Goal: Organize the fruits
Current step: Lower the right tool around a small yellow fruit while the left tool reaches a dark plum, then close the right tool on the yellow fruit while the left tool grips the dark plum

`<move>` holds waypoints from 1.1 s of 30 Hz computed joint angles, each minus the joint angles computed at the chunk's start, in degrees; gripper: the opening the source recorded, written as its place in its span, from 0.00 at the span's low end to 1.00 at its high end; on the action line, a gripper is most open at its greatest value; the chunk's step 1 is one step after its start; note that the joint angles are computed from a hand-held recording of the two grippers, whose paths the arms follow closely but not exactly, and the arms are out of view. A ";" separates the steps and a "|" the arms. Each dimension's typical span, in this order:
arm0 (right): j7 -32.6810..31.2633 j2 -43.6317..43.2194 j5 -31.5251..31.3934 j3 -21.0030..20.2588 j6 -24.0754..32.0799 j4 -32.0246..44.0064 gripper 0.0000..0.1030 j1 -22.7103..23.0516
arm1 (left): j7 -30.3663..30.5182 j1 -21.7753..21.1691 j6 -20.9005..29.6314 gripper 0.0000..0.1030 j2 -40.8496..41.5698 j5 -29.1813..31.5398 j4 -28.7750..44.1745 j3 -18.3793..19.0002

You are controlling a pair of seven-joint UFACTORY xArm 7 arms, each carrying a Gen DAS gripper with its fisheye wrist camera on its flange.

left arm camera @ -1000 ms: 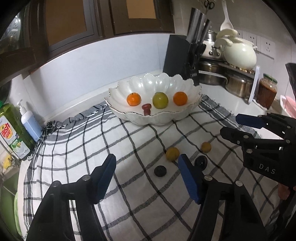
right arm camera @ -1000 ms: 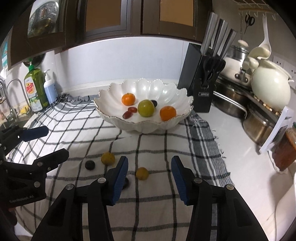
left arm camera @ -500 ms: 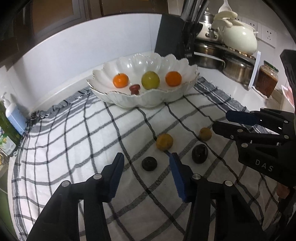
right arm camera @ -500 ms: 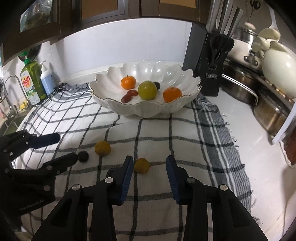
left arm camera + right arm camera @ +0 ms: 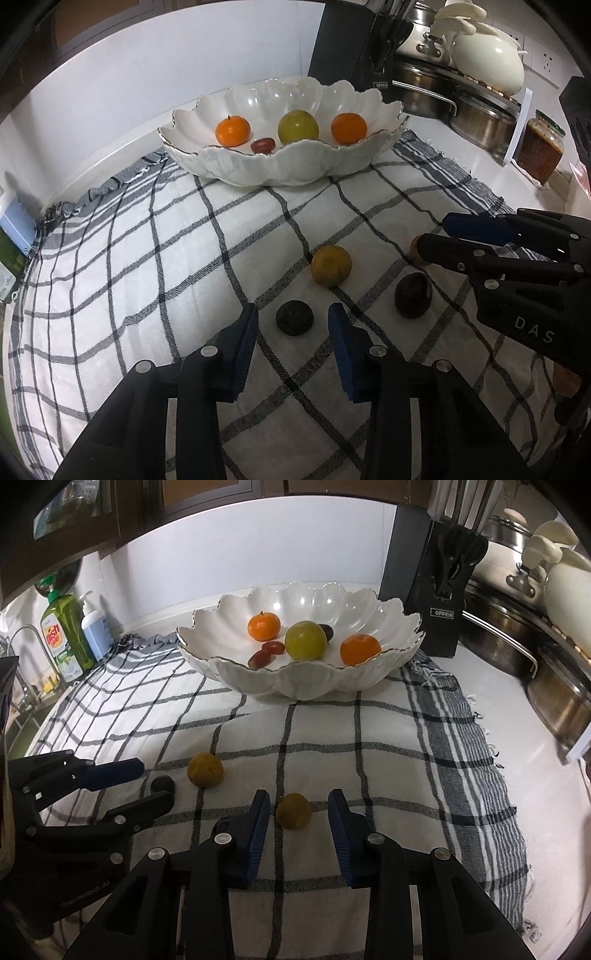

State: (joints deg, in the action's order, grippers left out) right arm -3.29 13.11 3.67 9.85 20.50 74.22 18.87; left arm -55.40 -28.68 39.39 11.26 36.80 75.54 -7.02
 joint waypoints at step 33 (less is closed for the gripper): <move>-1.15 -1.81 2.17 0.50 -1.16 -1.39 0.23 -0.14 | -2.89 -0.03 -1.41 0.21 -1.75 1.24 -0.50 0.51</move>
State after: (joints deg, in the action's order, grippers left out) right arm -4.44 11.30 5.83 10.35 19.34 72.83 18.73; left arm -58.30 -28.71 37.99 9.51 38.04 75.05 -6.51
